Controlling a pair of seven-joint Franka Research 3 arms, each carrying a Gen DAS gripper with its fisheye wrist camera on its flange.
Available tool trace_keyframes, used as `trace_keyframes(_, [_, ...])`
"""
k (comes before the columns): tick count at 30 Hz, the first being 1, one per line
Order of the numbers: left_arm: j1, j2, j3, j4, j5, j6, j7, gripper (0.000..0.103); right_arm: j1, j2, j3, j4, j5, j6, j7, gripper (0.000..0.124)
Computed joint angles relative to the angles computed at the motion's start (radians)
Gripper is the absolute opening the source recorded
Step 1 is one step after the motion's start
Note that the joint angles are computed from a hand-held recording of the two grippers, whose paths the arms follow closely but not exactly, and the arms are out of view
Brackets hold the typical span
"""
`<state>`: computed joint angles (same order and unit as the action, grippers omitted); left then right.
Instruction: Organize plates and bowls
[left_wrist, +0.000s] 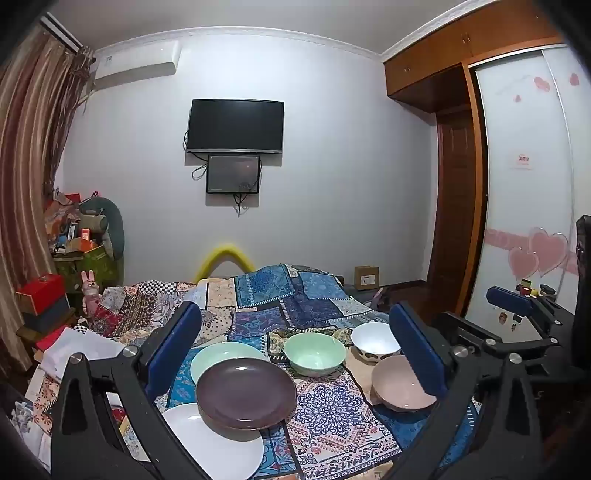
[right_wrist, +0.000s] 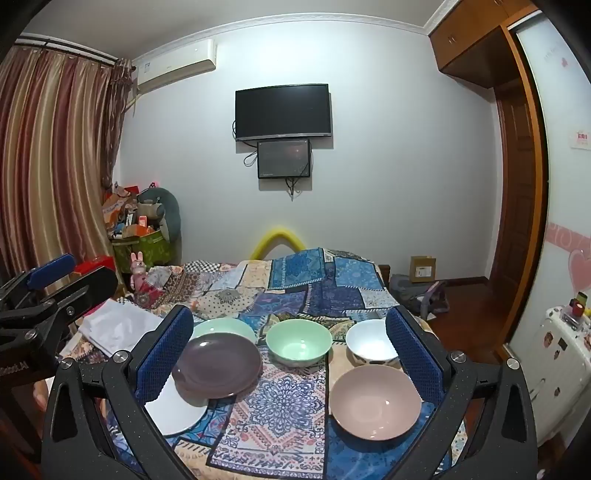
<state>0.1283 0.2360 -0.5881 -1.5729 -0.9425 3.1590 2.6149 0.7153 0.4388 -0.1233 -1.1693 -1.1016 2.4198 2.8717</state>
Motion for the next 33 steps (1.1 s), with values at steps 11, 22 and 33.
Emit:
trace_keyframes(11, [-0.020,0.015,0.041,-0.003,0.150,-0.001,-0.176,0.103,-0.001,-0.002,0.001,-0.001,0.002,0.000,0.000,0.103])
trace_keyframes(22, [0.092,0.028,-0.076,-0.017,0.245,0.013,-0.243,0.103,-0.001,0.000,0.001,-0.001,0.003,-0.001,0.002,0.103])
trace_keyframes(33, [0.140,0.041,-0.126,-0.031,0.342,0.024,-0.319,0.103,-0.003,-0.002,0.000,-0.002,0.006,0.002,-0.001,0.103])
